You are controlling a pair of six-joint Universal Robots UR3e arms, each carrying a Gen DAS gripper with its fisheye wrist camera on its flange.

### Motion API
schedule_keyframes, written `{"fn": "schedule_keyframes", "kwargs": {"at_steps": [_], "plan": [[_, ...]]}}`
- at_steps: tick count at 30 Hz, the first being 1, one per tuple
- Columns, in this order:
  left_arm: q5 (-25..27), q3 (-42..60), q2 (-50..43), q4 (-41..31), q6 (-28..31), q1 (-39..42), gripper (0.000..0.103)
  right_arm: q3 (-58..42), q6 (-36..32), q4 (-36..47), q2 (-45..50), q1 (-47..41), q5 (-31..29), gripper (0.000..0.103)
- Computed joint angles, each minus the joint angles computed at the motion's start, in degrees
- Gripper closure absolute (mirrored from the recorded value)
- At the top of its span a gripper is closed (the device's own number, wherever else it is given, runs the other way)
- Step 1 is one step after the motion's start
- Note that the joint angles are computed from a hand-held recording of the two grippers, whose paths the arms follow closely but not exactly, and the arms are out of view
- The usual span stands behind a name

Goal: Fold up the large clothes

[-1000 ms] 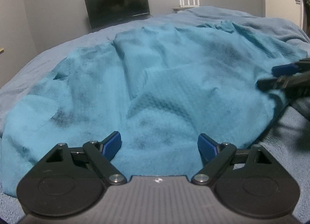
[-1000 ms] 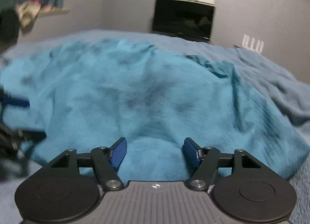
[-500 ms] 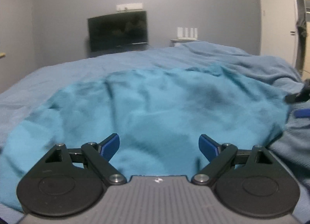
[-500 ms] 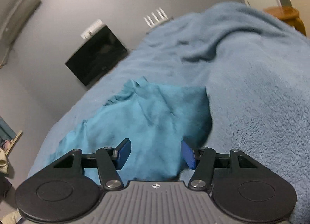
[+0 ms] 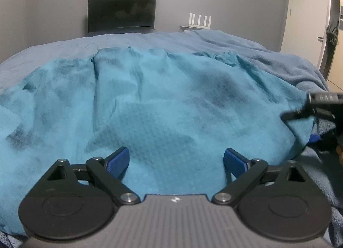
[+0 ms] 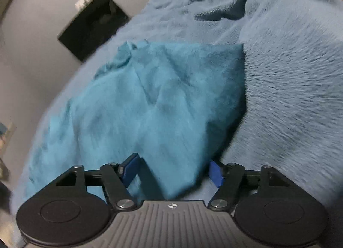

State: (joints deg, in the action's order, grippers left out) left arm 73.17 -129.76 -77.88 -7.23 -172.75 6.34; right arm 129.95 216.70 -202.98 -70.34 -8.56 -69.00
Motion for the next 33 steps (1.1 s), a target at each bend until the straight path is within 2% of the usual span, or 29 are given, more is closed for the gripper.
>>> {"fn": "schedule_keyframes", "kwargs": {"at_steps": [3,5,7,10,13,16,18,21,27,33], "plan": [[-0.25,-0.75,-0.29,0.4,0.38,0.28,0.006,-1.74,6.6,-10.99,7.54,-1.99,3.47,0.029],[0.52,-0.26,-1.62,0.45,0.49,-0.2,0.005,-4.28,9.4,-15.87,11.15,-1.72,2.67,0.034],[3.12,0.21,-3.47,1.63,1.16,-1.99,0.005,-7.24,9.55,-19.63,13.83,-1.03,1.43,0.046],[5.64,0.42,-5.52,4.08,1.93,-3.87,0.005,-10.06,7.39,-21.9,15.56,-0.39,1.86,0.05],[4.01,-0.73,-3.74,5.95,1.65,-2.85,0.005,-9.66,6.39,-22.57,15.18,-0.75,2.6,0.059],[8.35,-1.48,-4.34,13.52,2.2,-5.22,0.005,-8.15,8.3,-23.78,14.99,-2.36,4.5,0.066],[9.84,-0.81,-5.06,15.62,1.95,-5.61,0.005,-7.18,8.57,-24.98,15.15,-2.87,5.27,0.068],[12.71,1.08,-7.07,15.69,0.81,-5.78,0.005,-6.88,8.58,-25.21,14.6,-2.85,5.53,0.07],[15.09,5.54,-12.85,8.17,2.13,-6.07,0.005,-5.75,8.62,-27.73,14.78,-3.63,7.46,0.078],[17.24,5.26,-17.7,14.03,4.76,-7.44,0.004,-5.38,0.57,-28.16,10.55,-1.32,6.87,0.083]]}}
